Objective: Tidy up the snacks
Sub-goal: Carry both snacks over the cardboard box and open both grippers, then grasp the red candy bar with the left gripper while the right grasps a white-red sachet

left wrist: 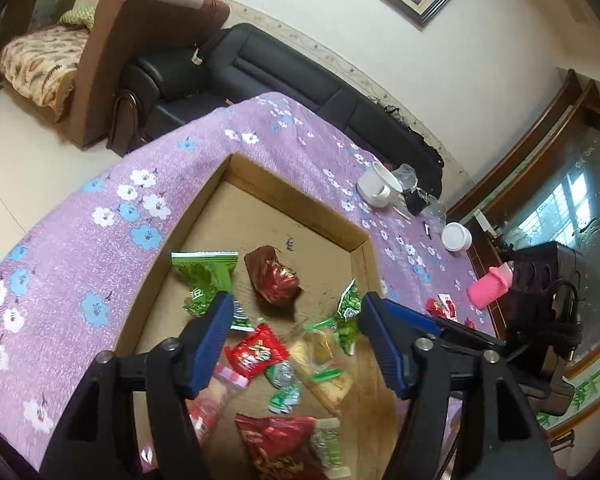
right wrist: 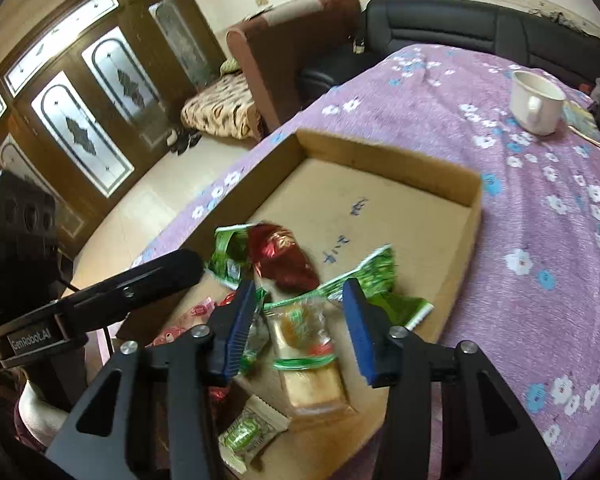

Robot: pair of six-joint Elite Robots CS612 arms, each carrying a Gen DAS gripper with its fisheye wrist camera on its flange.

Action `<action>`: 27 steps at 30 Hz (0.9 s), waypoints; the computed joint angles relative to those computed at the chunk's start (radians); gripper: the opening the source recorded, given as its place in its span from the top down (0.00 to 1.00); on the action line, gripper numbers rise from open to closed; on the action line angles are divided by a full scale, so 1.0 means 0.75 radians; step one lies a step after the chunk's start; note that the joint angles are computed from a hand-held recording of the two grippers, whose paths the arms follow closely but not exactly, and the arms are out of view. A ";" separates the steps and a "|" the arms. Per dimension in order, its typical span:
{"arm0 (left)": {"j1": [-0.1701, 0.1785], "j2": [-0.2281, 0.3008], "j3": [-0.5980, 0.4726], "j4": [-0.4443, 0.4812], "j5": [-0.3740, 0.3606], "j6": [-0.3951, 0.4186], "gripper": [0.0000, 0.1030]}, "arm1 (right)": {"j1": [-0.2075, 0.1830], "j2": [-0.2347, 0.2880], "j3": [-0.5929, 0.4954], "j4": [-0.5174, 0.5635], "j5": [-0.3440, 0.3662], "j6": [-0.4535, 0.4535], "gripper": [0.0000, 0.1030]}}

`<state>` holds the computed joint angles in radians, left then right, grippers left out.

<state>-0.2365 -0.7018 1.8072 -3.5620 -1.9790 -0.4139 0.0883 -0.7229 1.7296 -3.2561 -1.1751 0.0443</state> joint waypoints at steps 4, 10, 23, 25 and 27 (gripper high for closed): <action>-0.041 -0.054 0.071 -0.111 0.080 0.004 0.27 | -0.041 -0.038 0.089 -0.112 0.026 0.033 0.54; -0.054 -0.003 0.066 -0.457 -0.309 -0.144 0.18 | -0.149 -0.117 0.302 -0.398 -0.088 0.066 0.43; -0.319 -0.073 0.096 0.213 -0.058 0.385 0.18 | -0.520 -0.155 0.647 -0.680 -0.171 0.412 0.27; -0.338 -0.067 0.087 0.267 -0.021 0.402 0.18 | -0.539 -0.145 0.658 -0.689 -0.156 0.418 0.27; -0.356 -0.067 0.091 0.300 0.041 0.424 0.18 | -0.552 -0.133 0.663 -0.691 -0.142 0.415 0.27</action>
